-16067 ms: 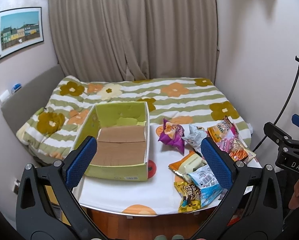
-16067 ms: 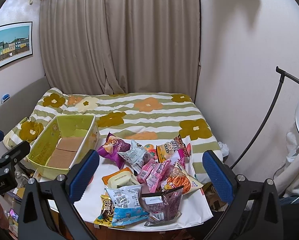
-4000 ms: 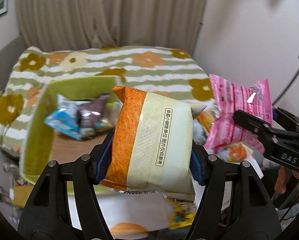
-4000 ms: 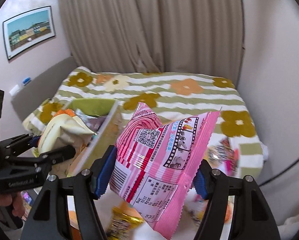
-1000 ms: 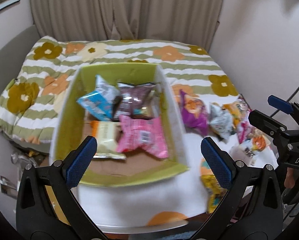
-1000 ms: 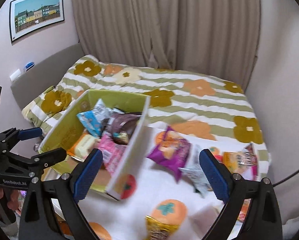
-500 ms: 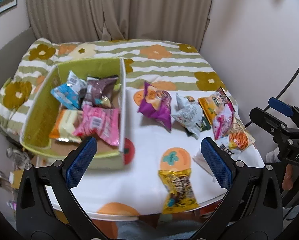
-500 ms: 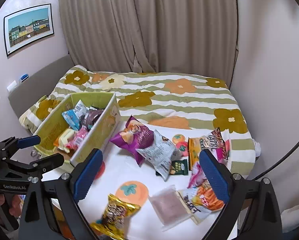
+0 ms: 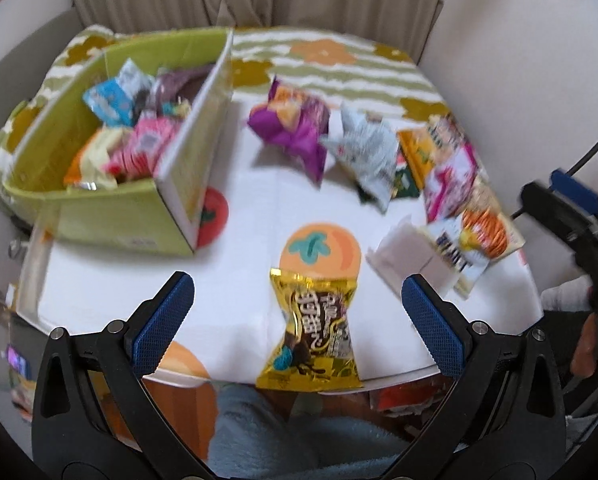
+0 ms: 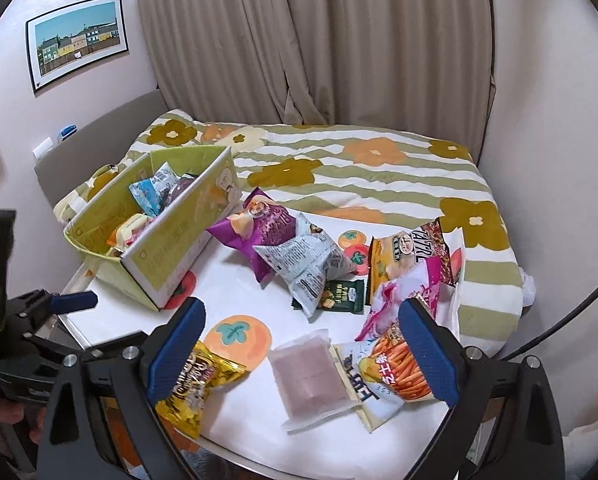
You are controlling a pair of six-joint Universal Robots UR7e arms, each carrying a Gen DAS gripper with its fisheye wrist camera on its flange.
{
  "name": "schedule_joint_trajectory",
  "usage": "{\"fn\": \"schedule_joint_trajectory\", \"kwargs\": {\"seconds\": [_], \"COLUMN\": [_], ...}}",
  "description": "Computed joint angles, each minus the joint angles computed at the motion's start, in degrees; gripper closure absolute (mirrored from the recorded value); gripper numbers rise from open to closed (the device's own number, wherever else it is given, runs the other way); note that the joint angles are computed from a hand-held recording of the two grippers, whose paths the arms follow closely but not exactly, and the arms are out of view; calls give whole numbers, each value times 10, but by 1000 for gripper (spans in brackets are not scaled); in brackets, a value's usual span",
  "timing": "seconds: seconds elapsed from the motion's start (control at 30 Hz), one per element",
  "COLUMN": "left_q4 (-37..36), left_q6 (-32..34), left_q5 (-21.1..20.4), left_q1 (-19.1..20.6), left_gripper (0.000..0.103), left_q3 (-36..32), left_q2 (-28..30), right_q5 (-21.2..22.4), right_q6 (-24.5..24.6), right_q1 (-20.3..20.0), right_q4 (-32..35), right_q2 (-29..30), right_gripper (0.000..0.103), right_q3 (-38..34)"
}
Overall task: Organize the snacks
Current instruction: 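Move both tools back toward the remaining snacks, then grasp the gold chocolate packet with the left tool while the right tool grasps the pale pink packet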
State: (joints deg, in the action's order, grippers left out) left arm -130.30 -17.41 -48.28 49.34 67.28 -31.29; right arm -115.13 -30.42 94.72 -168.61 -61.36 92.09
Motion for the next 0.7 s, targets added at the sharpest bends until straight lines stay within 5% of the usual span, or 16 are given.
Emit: {"fn": "schedule_joint_trajectory", "kwargs": {"seconds": [0.53, 0.7], "left_q4": [49, 50], "left_q6": [-42, -45], "left_q5": [-42, -14], "left_q1": [31, 29], "left_gripper": [0, 0], "left_q3": [-11, -11], "left_q2": [56, 65], "right_q5": [26, 41], "right_q6": [-45, -48], "right_q1": [-59, -70], "right_q4": [18, 40], "right_q2": [22, 34], "right_gripper": [7, 7], "right_q3": [22, 19]}}
